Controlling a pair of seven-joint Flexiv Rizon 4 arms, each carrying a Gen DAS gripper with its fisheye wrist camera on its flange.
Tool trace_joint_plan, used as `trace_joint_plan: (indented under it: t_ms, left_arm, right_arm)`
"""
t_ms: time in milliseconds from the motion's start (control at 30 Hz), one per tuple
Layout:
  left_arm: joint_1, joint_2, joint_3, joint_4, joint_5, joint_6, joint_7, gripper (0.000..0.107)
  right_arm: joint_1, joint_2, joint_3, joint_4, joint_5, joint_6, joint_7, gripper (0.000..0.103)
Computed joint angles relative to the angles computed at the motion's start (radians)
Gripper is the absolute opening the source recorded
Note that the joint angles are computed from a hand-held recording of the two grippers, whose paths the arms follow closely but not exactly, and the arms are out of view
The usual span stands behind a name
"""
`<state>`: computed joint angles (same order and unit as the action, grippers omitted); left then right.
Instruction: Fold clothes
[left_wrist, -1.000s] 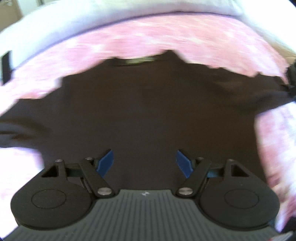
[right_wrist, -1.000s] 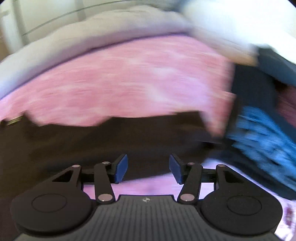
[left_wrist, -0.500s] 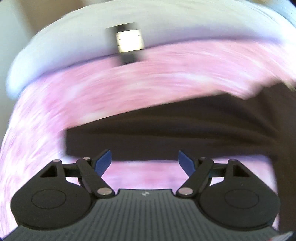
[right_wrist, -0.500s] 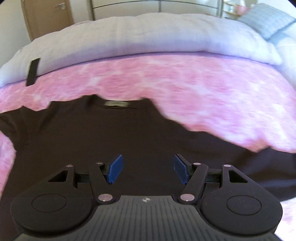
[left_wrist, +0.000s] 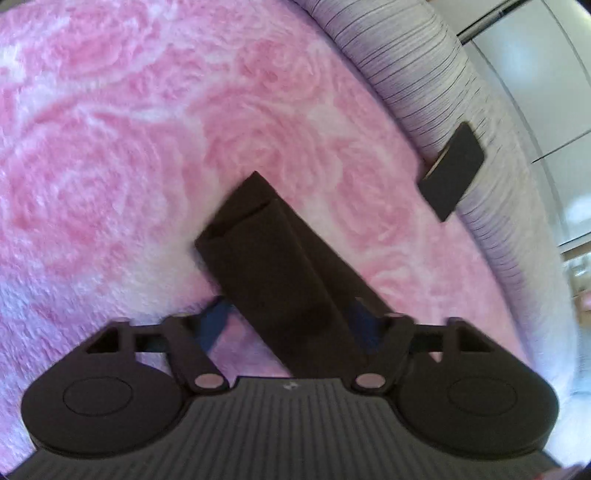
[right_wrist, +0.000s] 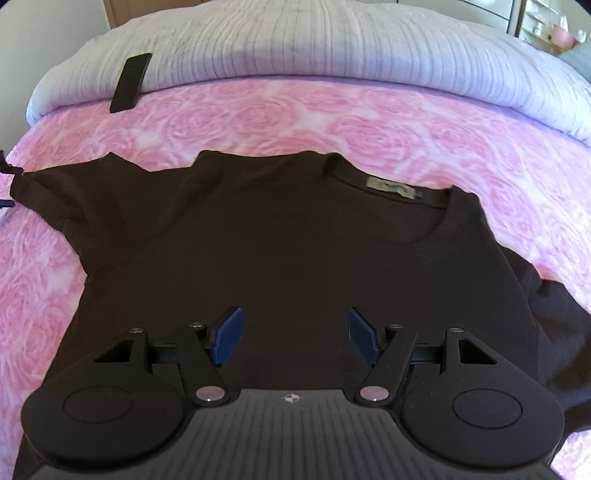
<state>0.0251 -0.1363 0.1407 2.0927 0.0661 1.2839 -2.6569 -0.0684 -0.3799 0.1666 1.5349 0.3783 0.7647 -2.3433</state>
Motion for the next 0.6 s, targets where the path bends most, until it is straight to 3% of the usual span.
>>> trace_joint_plan:
  t_ms: [33,67,167,233,300,400,600]
  left_arm:
    - [-0.012,0.004,0.014,-0.012,0.047,-0.021,-0.030,0.007]
    - [-0.020,0.014,0.022,-0.003,0.077,-0.014,-0.064,0.001]
    - [-0.038,0.089,0.042,0.035,0.229,0.015,-0.211,0.001]
    - [-0.029,0.141,0.026,0.057,0.299,-0.029,-0.264,0.001]
    - [-0.010,0.169,0.007,0.094,0.290,-0.046,-0.258,0.001]
    - [0.031,0.172,-0.015,0.129,0.288,0.006,-0.235,0.001]
    - [0.078,0.167,-0.037,0.126,0.400,0.095,-0.254,0.001]
  right_arm:
    - [0.006,0.001,0.002,0.001,-0.003,0.007,0.002,0.066]
    - [0.012,0.002,0.003,0.001,-0.007,0.011,0.005,0.066]
    - [0.027,0.004,0.013,-0.009,-0.008,0.019,0.002,0.066]
    - [0.032,0.002,0.032,-0.023,0.009,0.020,-0.032,0.068]
    - [0.043,-0.011,0.048,-0.043,0.026,0.011,-0.062,0.070]
    - [0.065,-0.048,0.073,-0.098,0.046,-0.025,-0.109,0.070]
    - [0.114,-0.191,0.150,-0.329,0.095,-0.202,-0.311,0.070]
